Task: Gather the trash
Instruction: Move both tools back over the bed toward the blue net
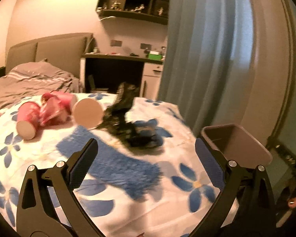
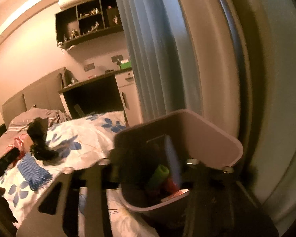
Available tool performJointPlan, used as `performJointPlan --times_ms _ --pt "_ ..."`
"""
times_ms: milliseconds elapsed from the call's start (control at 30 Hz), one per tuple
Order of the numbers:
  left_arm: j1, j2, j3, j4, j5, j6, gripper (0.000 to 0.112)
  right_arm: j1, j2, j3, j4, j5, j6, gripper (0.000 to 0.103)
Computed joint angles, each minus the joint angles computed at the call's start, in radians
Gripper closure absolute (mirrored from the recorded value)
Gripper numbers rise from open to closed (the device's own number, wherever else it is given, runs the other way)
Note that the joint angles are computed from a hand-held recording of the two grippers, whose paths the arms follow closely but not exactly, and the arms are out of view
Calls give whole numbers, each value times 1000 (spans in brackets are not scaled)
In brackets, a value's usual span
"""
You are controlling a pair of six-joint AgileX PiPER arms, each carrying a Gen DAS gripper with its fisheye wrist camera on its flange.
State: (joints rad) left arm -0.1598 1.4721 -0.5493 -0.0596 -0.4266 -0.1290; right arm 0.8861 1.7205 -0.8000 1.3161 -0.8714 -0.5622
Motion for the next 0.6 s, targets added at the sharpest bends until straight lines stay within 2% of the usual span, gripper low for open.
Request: performJointPlan --times_ms 133,200,367,600 --pt "76 -9 39 37 -18 -5 15 61 -4 -8 11 -43 7 36" --pt "123 -28 63 69 -22 -23 15 90 6 -28 6 -46 5 33" --pt "252 -74 103 155 -16 -74 15 126 63 -111 -1 -1 -30 31" --pt "442 -112 125 399 -29 -271 15 157 168 -266 10 99 -111 30"
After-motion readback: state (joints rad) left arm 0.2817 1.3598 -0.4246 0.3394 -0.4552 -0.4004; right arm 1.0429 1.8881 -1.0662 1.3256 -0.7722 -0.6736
